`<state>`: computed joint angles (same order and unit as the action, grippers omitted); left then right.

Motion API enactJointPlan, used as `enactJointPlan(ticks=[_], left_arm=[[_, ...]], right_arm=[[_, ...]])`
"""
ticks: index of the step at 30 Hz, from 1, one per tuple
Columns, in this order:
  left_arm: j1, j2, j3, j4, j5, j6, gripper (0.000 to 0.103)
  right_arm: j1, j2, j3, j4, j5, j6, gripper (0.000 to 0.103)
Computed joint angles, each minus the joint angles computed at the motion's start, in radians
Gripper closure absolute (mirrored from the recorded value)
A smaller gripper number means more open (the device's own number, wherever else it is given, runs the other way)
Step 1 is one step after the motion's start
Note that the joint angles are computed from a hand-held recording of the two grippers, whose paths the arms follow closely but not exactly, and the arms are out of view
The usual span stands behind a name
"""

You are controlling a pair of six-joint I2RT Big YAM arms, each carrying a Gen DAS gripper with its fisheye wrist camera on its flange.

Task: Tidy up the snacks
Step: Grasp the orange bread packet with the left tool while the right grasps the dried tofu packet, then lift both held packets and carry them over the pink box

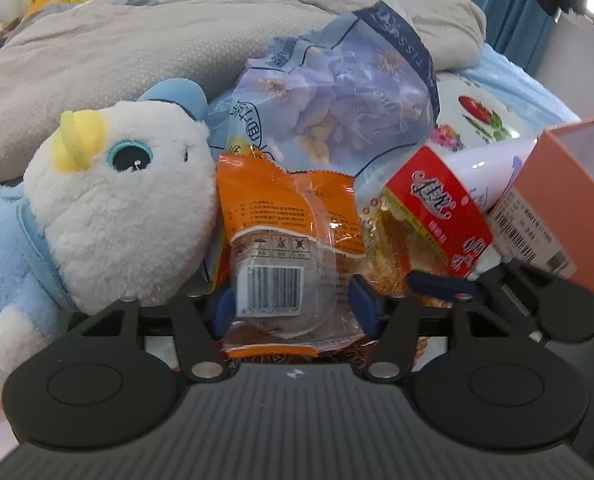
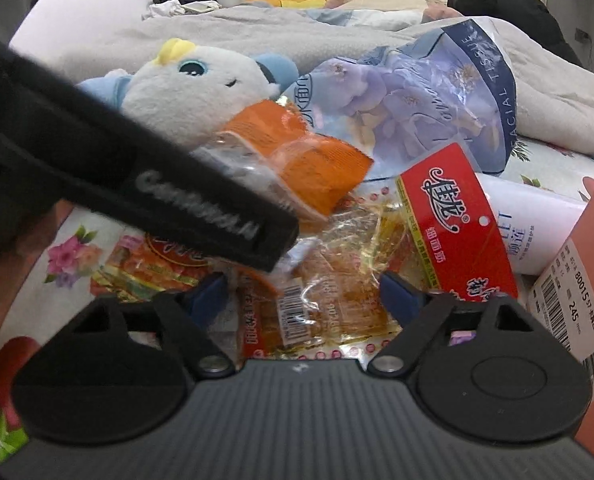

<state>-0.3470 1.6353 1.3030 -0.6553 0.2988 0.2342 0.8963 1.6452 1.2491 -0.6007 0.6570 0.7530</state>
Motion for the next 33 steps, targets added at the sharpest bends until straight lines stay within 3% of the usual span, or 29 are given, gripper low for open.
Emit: enactJointPlan(ticks=[4, 8, 11, 22, 33], left_arm=[[0.002, -0.014, -0.003, -0.010, 0.001, -0.019, 0.053], [0.002, -0.036, -0.017, -0.010, 0.007, -0.031, 0.055], [0.003, -0.058, -0.030, -0.013, 0.005, -0.047, 0.056], [0.012, -0.177, -0.122, -0.032, -0.030, -0.102, 0.069], [0.026, -0.328, -0.255, -0.031, -0.048, -0.177, 0.070]], right_arm=[[0.006, -0.003, 0.006, -0.024, 0.015, -0.009, 0.042], [0.017, 0.000, 0.031, -0.086, 0.033, -0.020, 0.059], [0.027, -0.009, 0.029, -0.105, 0.036, -0.008, 0.066], [0.095, -0.048, 0.019, -0.237, 0.071, 0.111, 0.072], [0.191, -0.092, -0.002, -0.335, 0.086, 0.239, 0.073]])
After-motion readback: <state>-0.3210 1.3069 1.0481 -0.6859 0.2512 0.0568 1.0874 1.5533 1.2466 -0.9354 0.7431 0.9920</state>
